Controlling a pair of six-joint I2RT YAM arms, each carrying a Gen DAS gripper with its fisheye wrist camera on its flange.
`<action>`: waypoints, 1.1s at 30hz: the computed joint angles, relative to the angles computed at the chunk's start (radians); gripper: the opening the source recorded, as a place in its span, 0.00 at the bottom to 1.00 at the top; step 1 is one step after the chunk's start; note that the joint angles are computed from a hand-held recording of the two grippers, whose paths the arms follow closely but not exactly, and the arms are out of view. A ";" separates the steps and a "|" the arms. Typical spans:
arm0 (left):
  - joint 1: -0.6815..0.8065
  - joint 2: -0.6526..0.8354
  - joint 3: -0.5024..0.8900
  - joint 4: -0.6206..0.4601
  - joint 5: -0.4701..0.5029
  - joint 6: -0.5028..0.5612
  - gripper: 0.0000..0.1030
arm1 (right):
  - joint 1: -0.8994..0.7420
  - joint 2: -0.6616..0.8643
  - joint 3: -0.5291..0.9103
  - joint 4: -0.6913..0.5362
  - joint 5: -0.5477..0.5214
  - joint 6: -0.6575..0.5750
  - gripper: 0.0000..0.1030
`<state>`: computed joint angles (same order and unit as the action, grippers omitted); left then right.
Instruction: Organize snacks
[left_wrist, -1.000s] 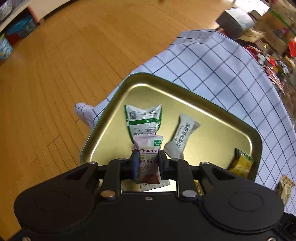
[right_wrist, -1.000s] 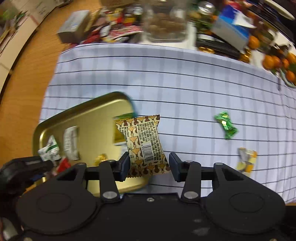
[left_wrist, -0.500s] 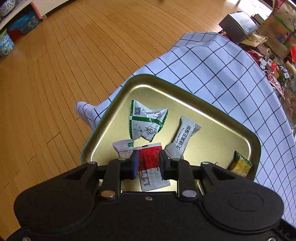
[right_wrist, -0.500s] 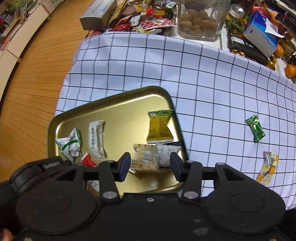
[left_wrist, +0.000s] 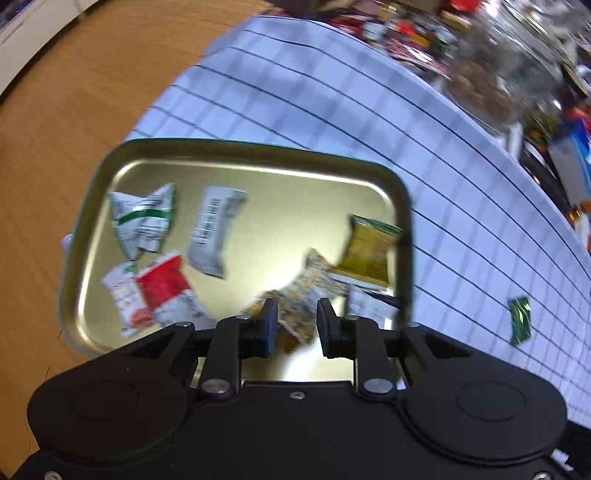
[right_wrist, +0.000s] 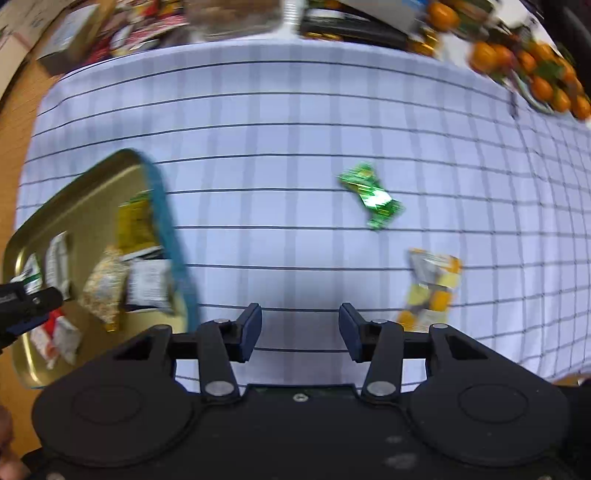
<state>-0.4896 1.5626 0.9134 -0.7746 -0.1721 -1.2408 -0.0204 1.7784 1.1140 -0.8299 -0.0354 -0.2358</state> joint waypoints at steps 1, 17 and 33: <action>-0.013 0.024 0.022 0.004 0.003 0.007 0.31 | -0.040 0.020 0.013 0.003 0.001 -0.012 0.47; -0.192 0.477 0.525 -0.091 -0.002 0.141 0.32 | -0.387 0.312 0.289 -0.036 -0.006 -0.025 0.46; -0.182 0.567 0.592 -0.107 0.058 0.101 0.32 | -0.272 0.253 0.137 0.068 -0.058 -0.037 0.42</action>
